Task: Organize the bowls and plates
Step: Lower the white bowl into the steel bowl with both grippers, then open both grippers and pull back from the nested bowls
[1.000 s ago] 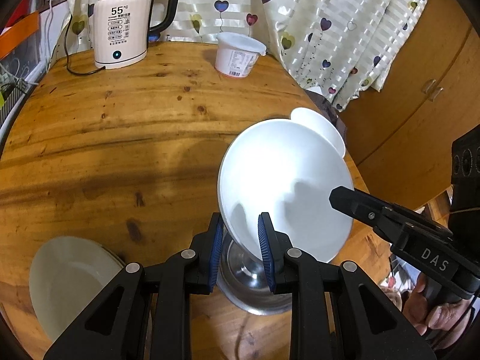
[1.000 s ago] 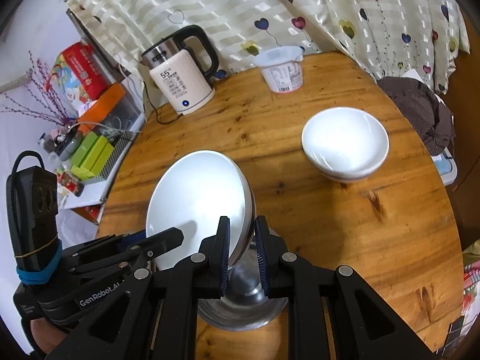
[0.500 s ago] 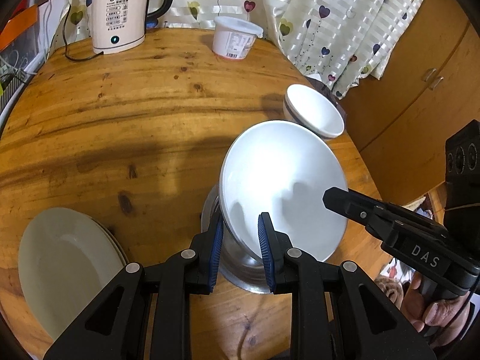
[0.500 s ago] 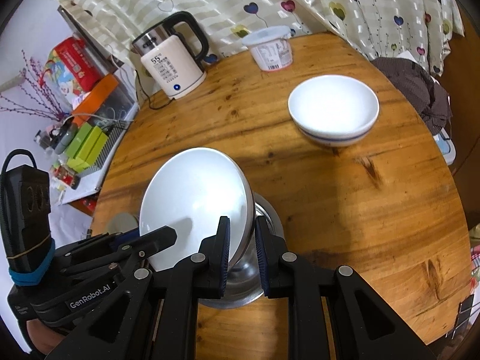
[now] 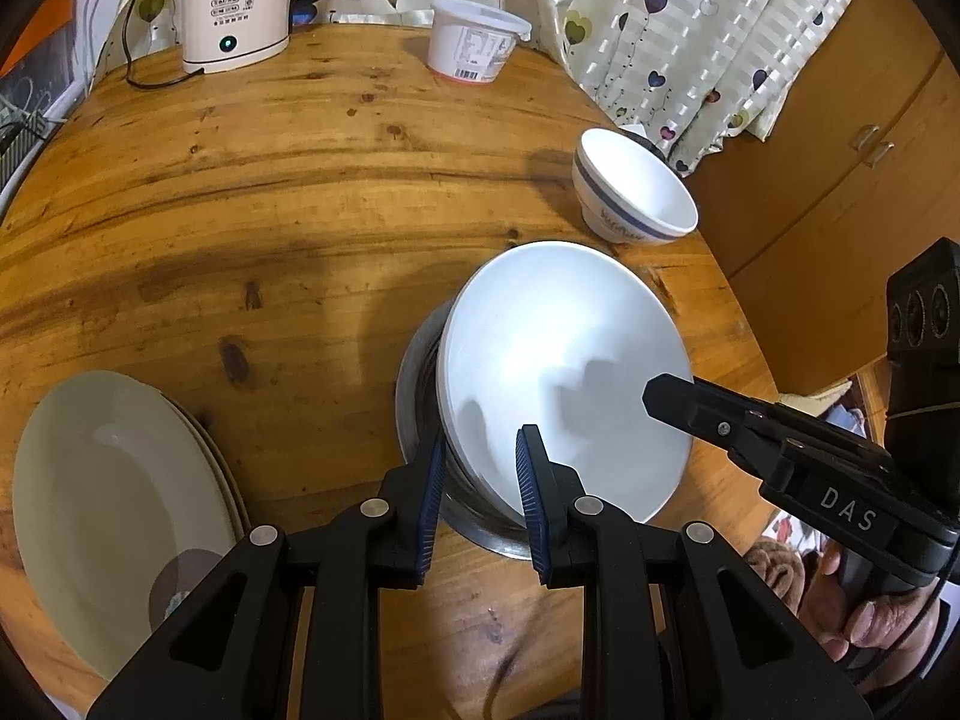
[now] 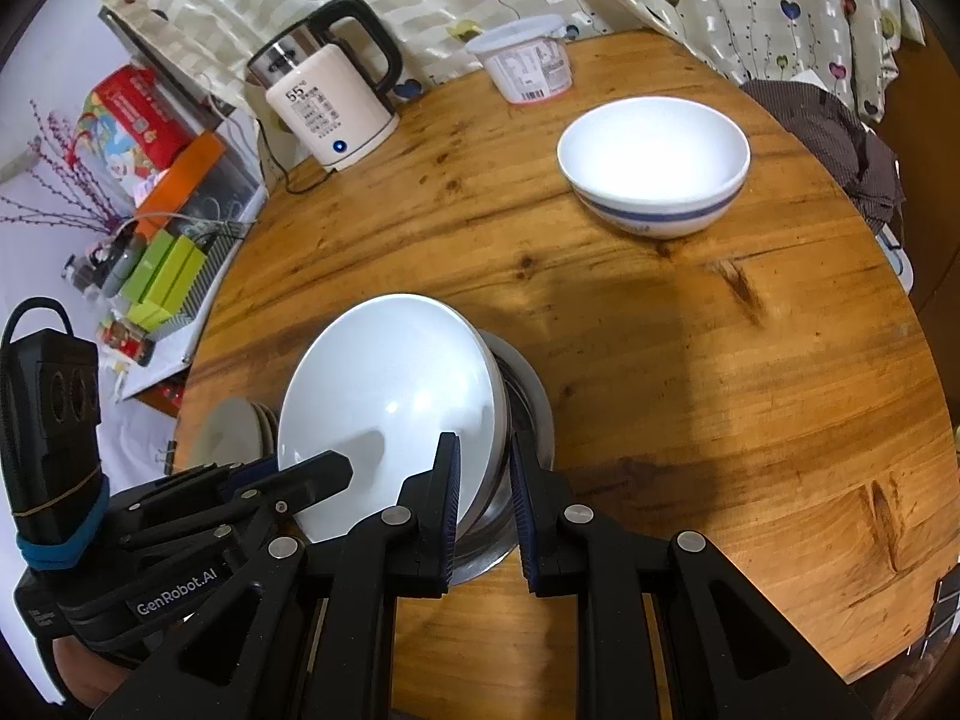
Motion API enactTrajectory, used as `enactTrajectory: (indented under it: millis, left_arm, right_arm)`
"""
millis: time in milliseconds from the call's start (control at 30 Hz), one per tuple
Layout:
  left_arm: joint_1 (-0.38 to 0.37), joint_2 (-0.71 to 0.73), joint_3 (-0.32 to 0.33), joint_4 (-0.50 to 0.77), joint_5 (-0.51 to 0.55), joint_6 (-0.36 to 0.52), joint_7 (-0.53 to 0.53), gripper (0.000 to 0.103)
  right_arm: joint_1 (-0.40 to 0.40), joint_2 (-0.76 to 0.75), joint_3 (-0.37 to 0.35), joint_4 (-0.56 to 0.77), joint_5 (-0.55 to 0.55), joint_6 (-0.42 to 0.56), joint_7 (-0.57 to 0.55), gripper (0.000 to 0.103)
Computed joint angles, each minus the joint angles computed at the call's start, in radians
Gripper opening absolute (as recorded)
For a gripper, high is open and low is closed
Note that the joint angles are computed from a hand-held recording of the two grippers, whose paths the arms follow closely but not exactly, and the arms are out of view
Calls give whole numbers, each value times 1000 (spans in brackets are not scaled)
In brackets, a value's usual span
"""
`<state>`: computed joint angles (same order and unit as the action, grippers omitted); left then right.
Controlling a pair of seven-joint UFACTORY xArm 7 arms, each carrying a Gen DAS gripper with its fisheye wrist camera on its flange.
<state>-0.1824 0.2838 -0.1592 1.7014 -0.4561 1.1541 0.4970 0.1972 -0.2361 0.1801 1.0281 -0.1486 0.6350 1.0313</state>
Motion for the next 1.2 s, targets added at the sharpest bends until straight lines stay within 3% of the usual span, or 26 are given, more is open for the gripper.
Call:
enactTrajectory:
  millis: [1200]
  left_arm:
    - [0, -59, 5, -76, -13, -67, 48, 27]
  right_arm:
    - [6, 15, -4, 16, -8, 33, -22, 19]
